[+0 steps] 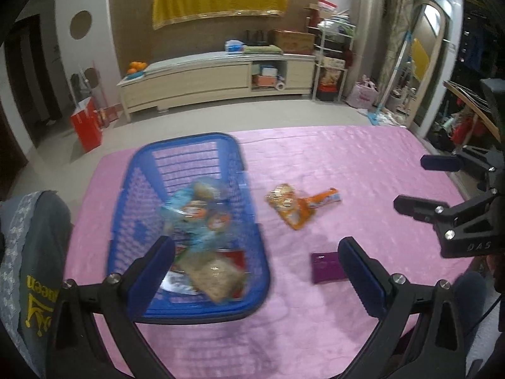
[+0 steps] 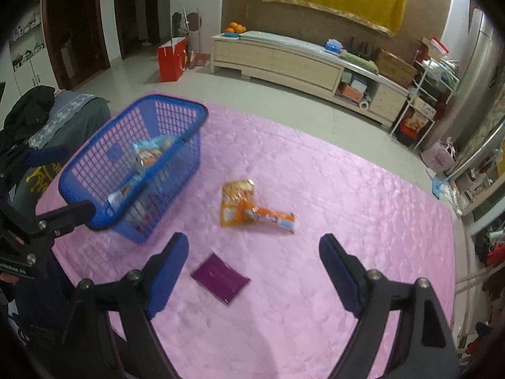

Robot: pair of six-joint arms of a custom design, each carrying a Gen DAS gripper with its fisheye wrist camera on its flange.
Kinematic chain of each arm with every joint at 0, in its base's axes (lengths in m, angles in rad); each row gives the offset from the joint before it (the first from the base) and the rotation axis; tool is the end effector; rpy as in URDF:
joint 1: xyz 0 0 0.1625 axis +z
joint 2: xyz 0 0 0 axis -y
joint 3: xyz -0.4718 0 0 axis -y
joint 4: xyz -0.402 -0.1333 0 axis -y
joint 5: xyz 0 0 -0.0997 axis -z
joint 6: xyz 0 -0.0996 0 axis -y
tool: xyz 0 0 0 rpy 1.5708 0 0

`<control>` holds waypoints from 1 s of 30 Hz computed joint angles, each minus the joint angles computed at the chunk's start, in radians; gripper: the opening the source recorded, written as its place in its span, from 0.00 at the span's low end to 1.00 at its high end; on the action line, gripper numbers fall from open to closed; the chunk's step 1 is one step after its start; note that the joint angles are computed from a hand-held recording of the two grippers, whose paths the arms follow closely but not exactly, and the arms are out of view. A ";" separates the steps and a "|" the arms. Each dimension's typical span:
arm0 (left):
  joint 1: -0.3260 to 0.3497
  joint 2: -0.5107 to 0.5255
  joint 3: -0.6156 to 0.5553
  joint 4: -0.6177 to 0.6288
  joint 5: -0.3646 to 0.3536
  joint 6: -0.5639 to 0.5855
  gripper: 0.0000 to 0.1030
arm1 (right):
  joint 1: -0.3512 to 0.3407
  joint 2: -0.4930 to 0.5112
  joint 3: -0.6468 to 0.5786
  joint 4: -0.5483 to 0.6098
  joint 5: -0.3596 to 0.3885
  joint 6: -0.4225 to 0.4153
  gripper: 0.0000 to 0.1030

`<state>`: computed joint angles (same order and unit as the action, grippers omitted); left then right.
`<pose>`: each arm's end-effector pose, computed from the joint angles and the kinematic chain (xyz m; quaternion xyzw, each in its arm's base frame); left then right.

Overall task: Organize snacks
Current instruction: 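Move both grippers back over the purple packet and orange sausage packet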

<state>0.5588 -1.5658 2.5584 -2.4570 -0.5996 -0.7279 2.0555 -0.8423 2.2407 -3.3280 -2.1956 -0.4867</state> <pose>-0.1530 -0.3499 0.2312 0.1496 0.8707 -0.3259 0.3365 0.3016 -0.4117 0.0779 0.3886 -0.8536 0.1695 0.3026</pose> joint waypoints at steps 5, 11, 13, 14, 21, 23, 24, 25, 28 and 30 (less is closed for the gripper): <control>-0.002 0.129 -0.014 -0.121 -0.051 0.044 0.99 | -0.055 -0.024 0.056 -0.080 -0.011 -0.049 0.85; 0.005 0.326 -0.041 -0.240 -0.107 0.111 0.99 | -0.143 -0.043 0.121 -0.183 0.002 -0.055 0.85; 0.025 0.382 -0.056 -0.264 -0.131 0.127 0.99 | -0.167 -0.043 0.131 -0.177 0.005 -0.033 0.85; 0.031 0.402 -0.058 -0.285 -0.145 0.135 0.99 | -0.181 -0.036 0.135 -0.182 0.003 -0.025 0.85; 0.093 0.535 -0.088 -0.351 -0.163 0.162 0.99 | -0.253 0.011 0.172 -0.256 0.002 -0.015 0.85; 0.124 0.542 -0.093 -0.355 -0.174 0.162 0.99 | -0.270 0.026 0.171 -0.248 0.006 -0.003 0.85; 0.139 0.548 -0.095 -0.364 -0.185 0.166 0.99 | -0.278 0.034 0.170 -0.251 0.008 -0.002 0.85; 0.153 0.555 -0.102 -0.368 -0.191 0.167 0.99 | -0.288 0.042 0.165 -0.242 0.010 0.007 0.85; 0.194 0.578 -0.117 -0.384 -0.209 0.194 0.99 | -0.301 0.060 0.156 -0.232 0.018 0.021 0.85; 0.221 0.594 -0.125 -0.397 -0.224 0.213 0.99 | -0.307 0.076 0.149 -0.246 0.017 0.010 0.85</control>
